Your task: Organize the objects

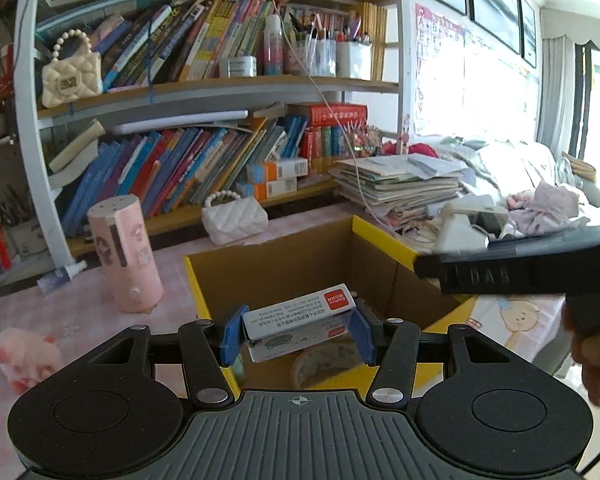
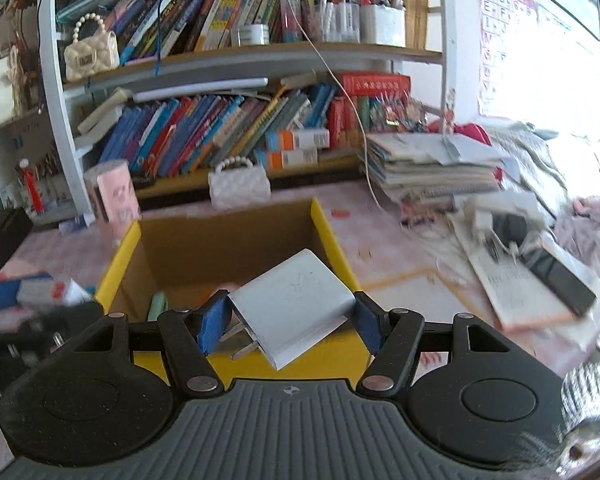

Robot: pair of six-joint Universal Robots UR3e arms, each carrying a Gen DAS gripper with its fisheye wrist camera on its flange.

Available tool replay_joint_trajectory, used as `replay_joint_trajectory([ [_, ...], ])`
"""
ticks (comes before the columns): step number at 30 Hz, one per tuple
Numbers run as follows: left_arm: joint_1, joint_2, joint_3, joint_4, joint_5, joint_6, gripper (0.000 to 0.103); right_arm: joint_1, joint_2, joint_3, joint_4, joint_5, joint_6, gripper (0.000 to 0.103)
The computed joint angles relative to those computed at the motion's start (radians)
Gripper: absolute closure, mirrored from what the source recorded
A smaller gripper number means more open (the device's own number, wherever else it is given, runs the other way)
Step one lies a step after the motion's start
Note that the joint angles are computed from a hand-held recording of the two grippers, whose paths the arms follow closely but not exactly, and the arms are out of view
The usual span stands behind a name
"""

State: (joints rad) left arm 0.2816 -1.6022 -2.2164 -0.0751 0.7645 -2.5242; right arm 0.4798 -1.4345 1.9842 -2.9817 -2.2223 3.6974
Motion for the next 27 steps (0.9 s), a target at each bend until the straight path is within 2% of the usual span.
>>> replay_joint_trajectory([
  [6, -0.121, -0.154, 0.123, 0.046, 0.126, -0.056, 0.05, -0.153, 0.024, -0.015, -0.089, 0.177, -0.141, 0.04],
  [14, -0.214, -0.278, 0.241, 0.025, 0.231, -0.098, 0.05, -0.278, 0.091, -0.089, -0.04, 0.421, -0.238, 0.04],
  [27, -0.258, -0.339, 0.329, -0.062, 0.291, -0.135, 0.05, -0.363, 0.234, -0.26, 0.138, 0.623, -0.378, 0.04],
])
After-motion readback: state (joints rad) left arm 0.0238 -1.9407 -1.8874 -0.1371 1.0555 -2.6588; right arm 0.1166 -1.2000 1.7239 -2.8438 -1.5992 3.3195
